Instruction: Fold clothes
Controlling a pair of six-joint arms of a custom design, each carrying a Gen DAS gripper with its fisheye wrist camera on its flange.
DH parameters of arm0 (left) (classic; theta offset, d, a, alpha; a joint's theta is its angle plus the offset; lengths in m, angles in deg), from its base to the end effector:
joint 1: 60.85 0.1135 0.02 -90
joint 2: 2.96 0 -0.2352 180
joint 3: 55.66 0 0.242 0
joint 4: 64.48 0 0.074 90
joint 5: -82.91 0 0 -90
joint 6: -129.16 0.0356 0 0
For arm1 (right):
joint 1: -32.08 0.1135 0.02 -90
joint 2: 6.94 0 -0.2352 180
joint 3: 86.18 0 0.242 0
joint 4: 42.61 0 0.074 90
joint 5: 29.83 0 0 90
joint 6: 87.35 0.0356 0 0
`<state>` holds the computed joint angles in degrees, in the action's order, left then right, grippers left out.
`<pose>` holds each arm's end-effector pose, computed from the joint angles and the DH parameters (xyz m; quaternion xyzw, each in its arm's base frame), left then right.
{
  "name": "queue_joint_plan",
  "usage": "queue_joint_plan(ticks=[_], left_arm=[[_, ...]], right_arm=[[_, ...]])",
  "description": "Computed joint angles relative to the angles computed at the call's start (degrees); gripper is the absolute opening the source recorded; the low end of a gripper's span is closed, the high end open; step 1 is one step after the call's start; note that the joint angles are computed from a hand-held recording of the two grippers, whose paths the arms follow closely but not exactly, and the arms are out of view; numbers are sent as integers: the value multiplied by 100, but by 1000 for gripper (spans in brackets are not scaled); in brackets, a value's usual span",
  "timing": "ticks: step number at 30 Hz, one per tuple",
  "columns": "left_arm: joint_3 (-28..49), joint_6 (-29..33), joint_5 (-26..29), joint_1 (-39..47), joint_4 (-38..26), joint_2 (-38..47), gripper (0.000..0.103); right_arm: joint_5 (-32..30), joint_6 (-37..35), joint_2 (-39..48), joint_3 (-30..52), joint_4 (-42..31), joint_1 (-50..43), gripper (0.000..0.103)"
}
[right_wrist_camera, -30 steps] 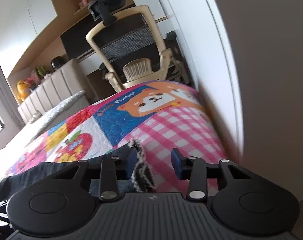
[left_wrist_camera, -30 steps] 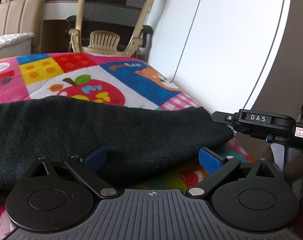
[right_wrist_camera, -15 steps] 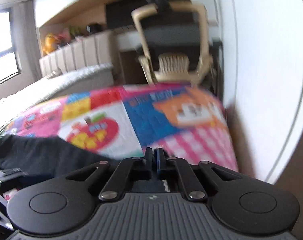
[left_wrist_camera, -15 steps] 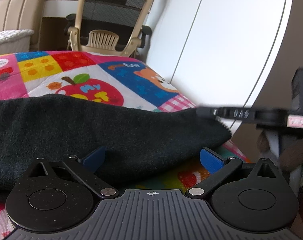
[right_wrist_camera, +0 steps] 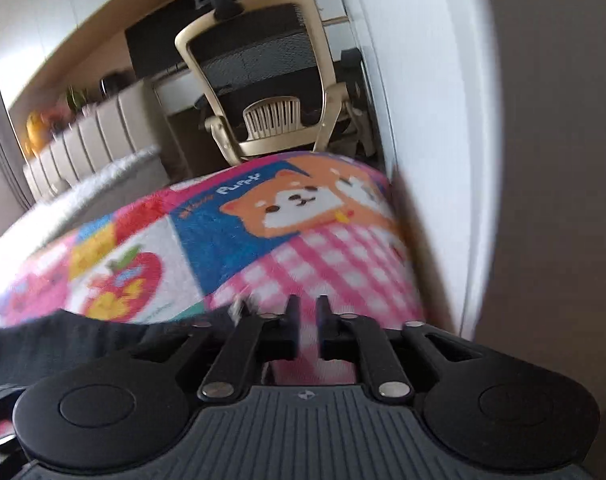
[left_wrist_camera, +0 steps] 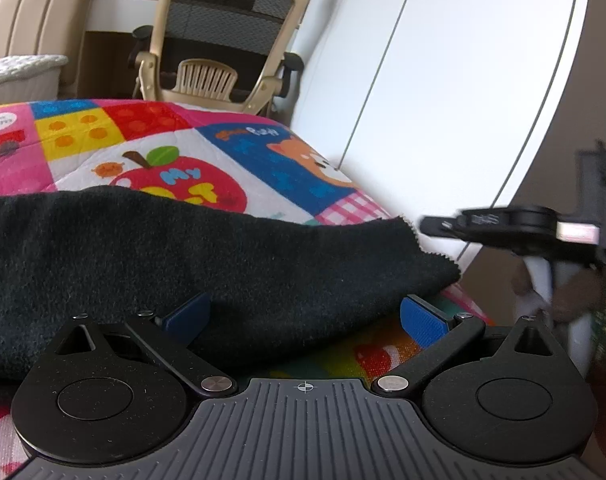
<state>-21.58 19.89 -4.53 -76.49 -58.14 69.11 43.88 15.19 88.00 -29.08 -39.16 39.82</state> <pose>0.2226 -0.0640 0.1308 -0.0168 0.8728 -0.1648 0.4591 0.3164 0.0531 0.1383 -0.0294 0.8776 0.2047 0.4325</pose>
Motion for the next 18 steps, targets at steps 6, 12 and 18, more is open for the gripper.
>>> queue_joint_plan(ticks=[6, 12, 18], left_arm=[[10, -14, 0, 1, 10, 18, 103], [-167, -145, 256, 170, 235, -82, 103], [-327, -325, 552, 376, 513, -131, 103]], right_arm=[[-1195, 712, -266, -718, 297, -512, 47], [-1222, 1041, 239, -281, 413, -234, 48], [-1149, 892, 109, -342, 235, 155, 20]])
